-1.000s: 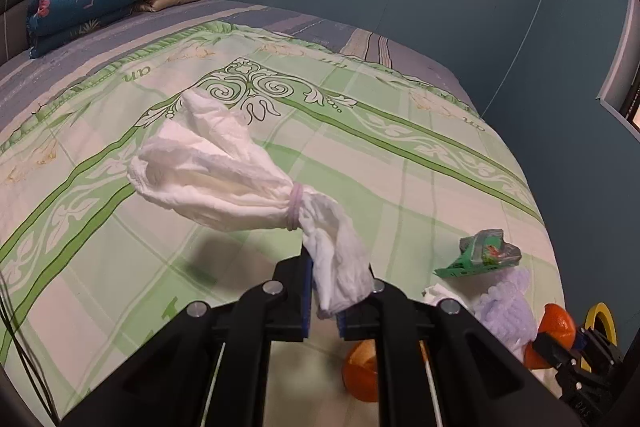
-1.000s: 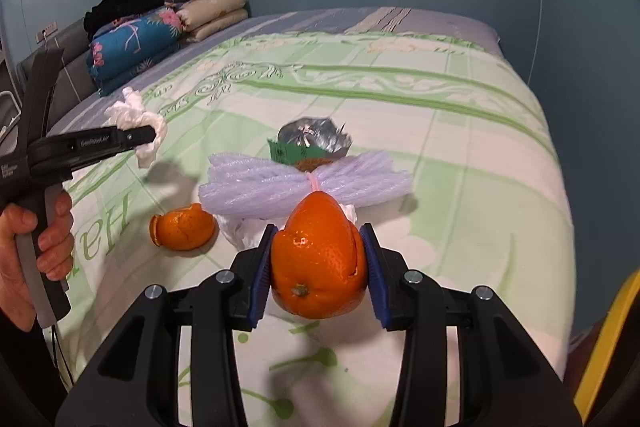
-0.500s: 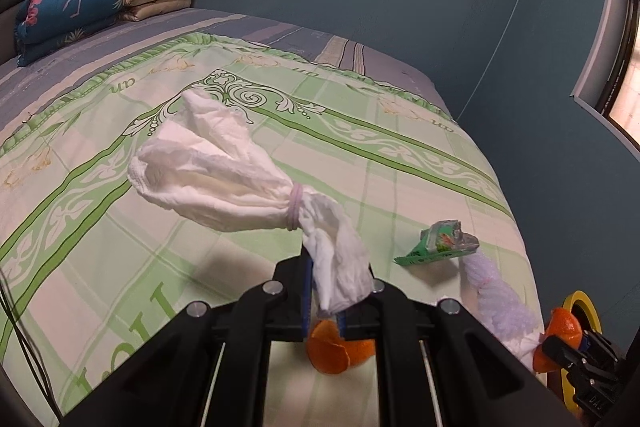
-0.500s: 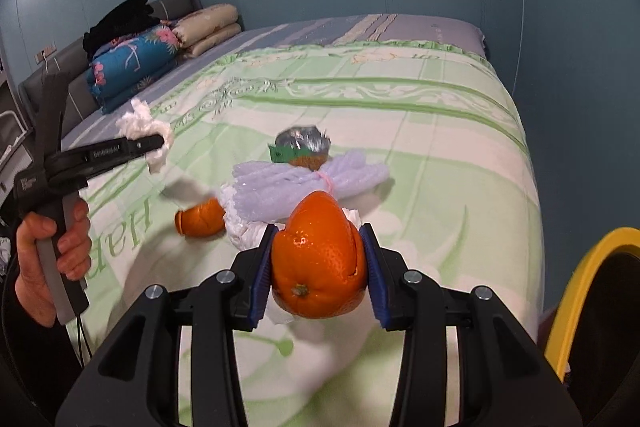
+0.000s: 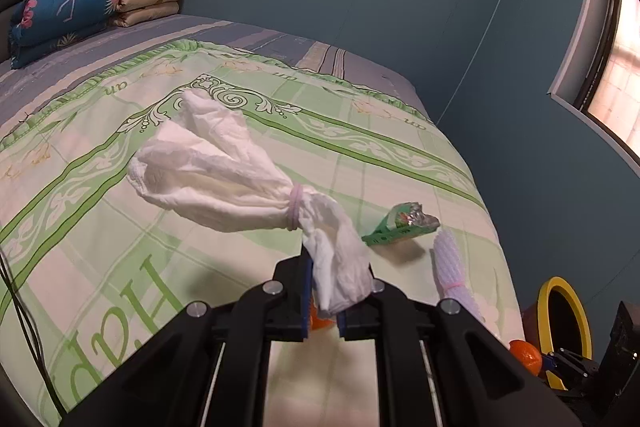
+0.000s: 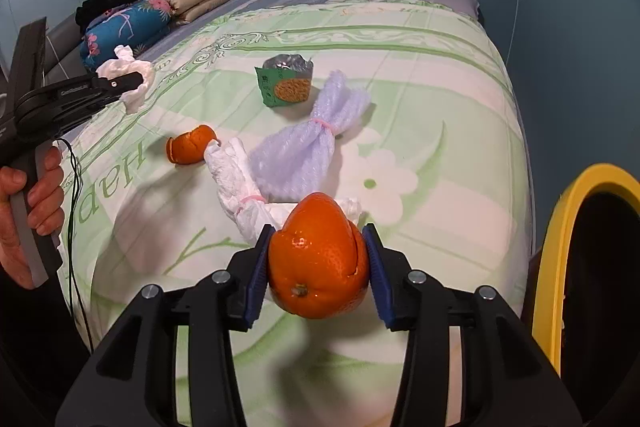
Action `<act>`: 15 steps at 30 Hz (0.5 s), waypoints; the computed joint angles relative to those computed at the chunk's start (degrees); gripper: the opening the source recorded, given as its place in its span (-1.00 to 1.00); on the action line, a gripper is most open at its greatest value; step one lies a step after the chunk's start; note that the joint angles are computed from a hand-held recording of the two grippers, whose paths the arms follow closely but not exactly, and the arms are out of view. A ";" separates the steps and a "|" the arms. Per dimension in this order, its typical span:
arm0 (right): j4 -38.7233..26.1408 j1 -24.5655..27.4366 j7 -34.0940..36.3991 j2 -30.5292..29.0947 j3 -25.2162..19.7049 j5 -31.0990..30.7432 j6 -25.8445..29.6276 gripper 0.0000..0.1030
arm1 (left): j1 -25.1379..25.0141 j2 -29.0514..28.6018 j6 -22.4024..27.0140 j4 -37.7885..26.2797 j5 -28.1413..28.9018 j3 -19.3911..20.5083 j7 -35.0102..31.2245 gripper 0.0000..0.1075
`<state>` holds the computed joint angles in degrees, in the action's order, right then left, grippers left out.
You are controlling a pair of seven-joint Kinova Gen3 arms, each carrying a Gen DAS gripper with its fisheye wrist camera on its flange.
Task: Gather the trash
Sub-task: 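Lift and carry the tissue bundle and mandarin over the yellow bin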
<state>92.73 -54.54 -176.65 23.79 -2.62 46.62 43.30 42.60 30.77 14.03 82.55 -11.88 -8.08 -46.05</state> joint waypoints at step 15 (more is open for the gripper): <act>5.85 0.27 -4.81 -3.74 -1.68 1.02 -1.36 -0.09 | 6.44 -1.64 0.52 1.18 -5.59 -4.72 5.06 -0.85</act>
